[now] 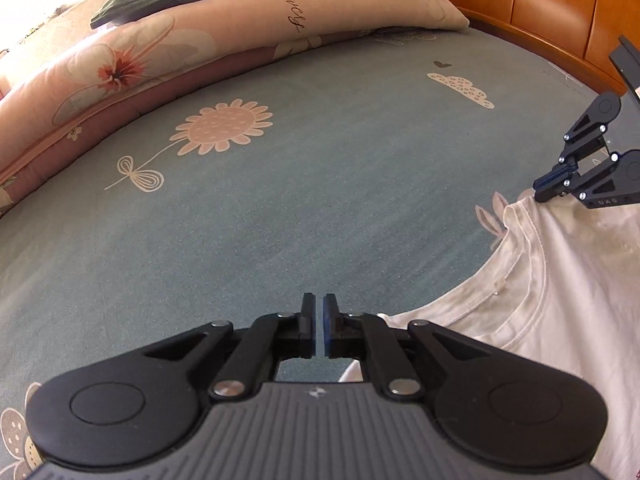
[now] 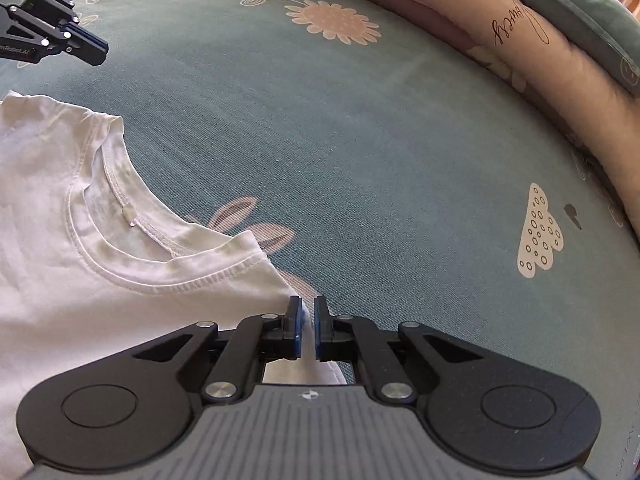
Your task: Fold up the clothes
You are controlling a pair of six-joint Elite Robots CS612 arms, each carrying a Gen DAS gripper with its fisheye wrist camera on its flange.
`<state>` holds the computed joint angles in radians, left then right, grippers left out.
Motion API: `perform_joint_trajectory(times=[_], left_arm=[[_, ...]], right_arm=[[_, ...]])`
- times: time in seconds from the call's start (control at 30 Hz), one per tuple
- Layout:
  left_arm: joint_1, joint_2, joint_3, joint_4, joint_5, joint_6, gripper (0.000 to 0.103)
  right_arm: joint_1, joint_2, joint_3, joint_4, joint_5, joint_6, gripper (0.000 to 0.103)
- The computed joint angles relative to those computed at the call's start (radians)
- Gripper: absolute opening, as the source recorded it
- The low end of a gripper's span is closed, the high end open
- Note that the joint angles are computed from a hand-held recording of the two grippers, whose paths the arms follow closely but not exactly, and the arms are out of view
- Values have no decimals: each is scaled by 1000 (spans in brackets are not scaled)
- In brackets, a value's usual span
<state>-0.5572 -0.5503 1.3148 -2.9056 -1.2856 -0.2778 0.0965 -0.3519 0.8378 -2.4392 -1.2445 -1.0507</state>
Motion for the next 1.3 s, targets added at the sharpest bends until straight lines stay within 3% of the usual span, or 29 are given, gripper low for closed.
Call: perform_joint_trajectory(times=[0.17,0.33,0.5,0.57,0.63,0.7,0.77,0.87,0.93,1.0,1.07,1.13,1.3], left_arm=[[-43,-31,62,-24,-66,-4,6],[-96,-75,128,-15,-222,67,13],[-162,-117,197,26,-399,138,23],[-182,-123,217,37,-487,132,31],[-201,-119,229,42,-562,104,33],[-220,-112,237,39,-607,81,33],[-236,-102,241,28,-626,66,33],[-251,-89,239,25,-598,46,33],[-249,-85,248,-2,-577,27,34],[-241,-90,259,-17,-574,-46,34],[-241,-108,274,-8,-532,-86,34],[-243,-124,294,-32,-510,-94,34],[-260,-128,316,-114,-565,13,38]], right_arm=[[-26,-76,113,-47,92,-11,21],[-55,-184,238,144,162,-162,21],[-74,-294,388,420,74,-330,25],[-80,-325,439,525,20,-379,25],[-82,-343,483,631,-47,-409,25],[-86,-367,549,655,-96,-450,25],[-87,-384,608,629,-135,-464,25],[-97,-399,673,518,-106,-396,25],[-113,-396,677,480,-43,-284,23],[-125,-407,696,417,-13,-214,22],[-131,-430,734,321,-32,-173,29],[-142,-453,762,288,-31,-180,31],[-151,-493,800,416,-49,-326,31]])
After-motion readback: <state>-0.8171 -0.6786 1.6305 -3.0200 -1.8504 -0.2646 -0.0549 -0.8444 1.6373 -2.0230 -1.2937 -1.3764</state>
